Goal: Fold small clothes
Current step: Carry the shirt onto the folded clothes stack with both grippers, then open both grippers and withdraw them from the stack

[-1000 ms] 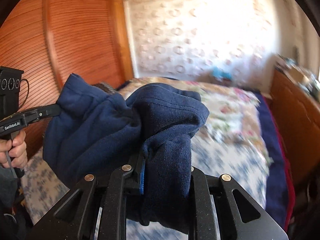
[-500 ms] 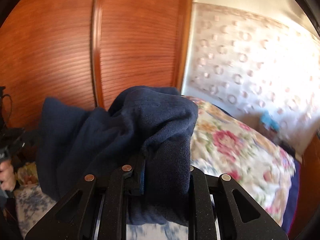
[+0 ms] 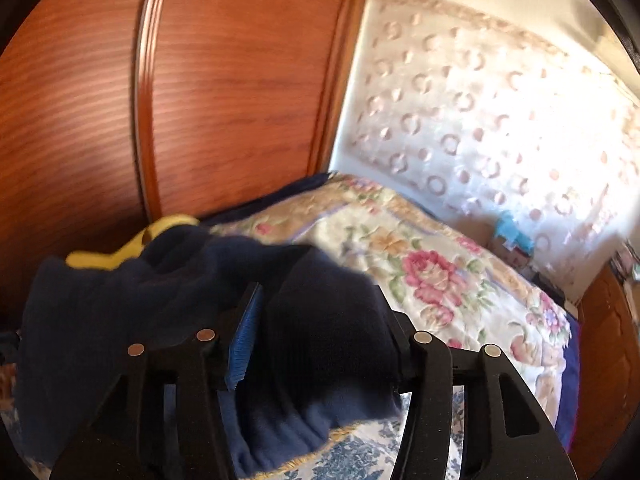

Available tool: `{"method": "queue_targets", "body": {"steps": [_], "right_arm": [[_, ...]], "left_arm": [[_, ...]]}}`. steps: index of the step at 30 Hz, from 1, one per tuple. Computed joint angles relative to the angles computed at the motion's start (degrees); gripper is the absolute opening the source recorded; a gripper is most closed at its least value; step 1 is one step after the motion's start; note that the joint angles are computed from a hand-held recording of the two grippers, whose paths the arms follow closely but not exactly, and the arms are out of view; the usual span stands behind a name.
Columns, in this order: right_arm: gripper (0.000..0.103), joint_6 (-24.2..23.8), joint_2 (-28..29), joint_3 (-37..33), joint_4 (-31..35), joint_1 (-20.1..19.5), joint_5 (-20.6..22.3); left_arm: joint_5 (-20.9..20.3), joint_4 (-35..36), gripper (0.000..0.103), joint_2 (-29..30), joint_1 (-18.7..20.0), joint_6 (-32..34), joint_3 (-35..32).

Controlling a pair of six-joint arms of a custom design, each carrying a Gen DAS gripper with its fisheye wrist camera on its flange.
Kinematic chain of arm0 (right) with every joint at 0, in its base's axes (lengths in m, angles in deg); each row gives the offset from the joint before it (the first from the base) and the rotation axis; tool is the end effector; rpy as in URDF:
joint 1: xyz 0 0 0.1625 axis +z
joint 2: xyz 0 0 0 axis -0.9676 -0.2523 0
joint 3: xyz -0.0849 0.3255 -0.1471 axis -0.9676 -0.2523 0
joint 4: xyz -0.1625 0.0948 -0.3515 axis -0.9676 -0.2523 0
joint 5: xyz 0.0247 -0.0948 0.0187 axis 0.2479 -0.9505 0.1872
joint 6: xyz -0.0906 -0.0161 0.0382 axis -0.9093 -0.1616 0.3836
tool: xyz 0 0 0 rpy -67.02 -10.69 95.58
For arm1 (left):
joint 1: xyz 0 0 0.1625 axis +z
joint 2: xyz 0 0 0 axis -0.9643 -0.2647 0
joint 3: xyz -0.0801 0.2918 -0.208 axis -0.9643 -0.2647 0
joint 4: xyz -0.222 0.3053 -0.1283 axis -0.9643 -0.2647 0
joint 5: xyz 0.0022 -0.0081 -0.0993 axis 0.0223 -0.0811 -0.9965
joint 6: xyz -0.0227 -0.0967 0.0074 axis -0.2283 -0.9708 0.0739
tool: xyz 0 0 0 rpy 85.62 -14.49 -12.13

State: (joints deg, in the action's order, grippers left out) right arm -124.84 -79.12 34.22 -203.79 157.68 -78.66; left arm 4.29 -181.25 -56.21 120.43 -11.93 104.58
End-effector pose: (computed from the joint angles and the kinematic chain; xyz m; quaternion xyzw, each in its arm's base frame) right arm 0.0203 -0.6948 0.3424 0.3263 -0.8085 0.3560 0.3362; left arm -0.2912 -0.5677 -0.0555 0.2584 0.8742 -0.3898 0.1304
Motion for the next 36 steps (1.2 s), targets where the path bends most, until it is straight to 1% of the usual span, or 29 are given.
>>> {"method": "queue_targets", "body": {"steps": [1, 2, 4, 5, 7, 10, 12, 14, 16, 19, 23, 25, 27, 30, 32, 36], "right_arm": [[0.054, 0.96, -1.43, 1.66, -0.62, -0.28, 1.97], [0.054, 1.62, -2.51, 2.96, -0.93, -0.65, 3.66], [0.054, 3.42, -3.71, 4.48, -0.48, -0.92, 5.77], [0.054, 4.23, -3.75, 4.41, 0.76, -0.81, 5.91], [0.054, 5.49, -3.04, 3.20, 4.25, -0.70, 5.09], [0.057, 5.06, -0.08, 1.74, 3.23, -0.37, 0.32], [0.060, 6.48, 0.82, 0.54, 5.09, -0.93, -0.40], [0.065, 7.27, 0.67, 1.25, 2.90, -1.17, -0.64], [0.066, 7.26, -0.49, 3.01, 0.02, -1.09, -0.54], [0.066, 8.00, -2.89, 5.27, -1.05, -0.66, -0.89], [0.070, 7.70, -8.77, 11.83, -3.55, -0.36, -0.20], [0.073, 7.92, -12.71, 16.62, -5.31, -0.75, 0.72], [0.073, 8.17, -16.12, 20.66, -6.39, -1.15, 0.77], [0.074, 8.68, -22.04, 27.45, -8.30, -2.65, 1.78], [0.074, 8.74, -26.07, 32.02, -10.14, -3.59, 1.59], [0.076, 9.25, -33.87, 40.35, -13.31, -6.15, 2.54]], "left_arm": [[0.37, -0.02, 0.005, -0.15, -0.20, 0.25, -0.04], [0.87, -0.24, 0.009, -0.33, -0.48, 0.56, 0.13], [1.99, -0.29, 0.015, -0.62, -0.93, 1.61, 0.03], [2.99, -0.48, 0.019, -0.80, -1.40, 2.16, 0.34], [4.91, -1.08, 0.024, -1.05, -2.41, 3.61, 0.99], [7.22, -0.52, 0.027, -1.54, -3.49, 4.62, 1.55], [8.15, -0.29, 0.030, -2.02, -4.17, 5.06, 2.30], [9.65, 0.12, 0.031, -2.37, -4.99, 5.12, 2.97], [10.65, 0.73, 0.031, -2.72, -5.76, 5.13, 3.46], [11.76, 1.56, 0.031, -3.10, -6.82, 4.91, 4.02], [12.10, 2.82, 0.031, -3.49, -8.44, 4.62, 5.13], [12.63, 3.79, 0.031, -3.25, -9.48, 4.22, 5.42], [12.40, 4.68, 0.032, -3.07, -10.37, 3.38, 5.78], [11.80, 5.66, 0.032, -2.76, -11.86, 2.16, 6.40], [11.31, 6.23, 0.032, -2.47, -12.80, 1.52, 6.72], [9.10, 7.96, 0.032, -2.08, -14.39, -0.45, 7.14]]}}
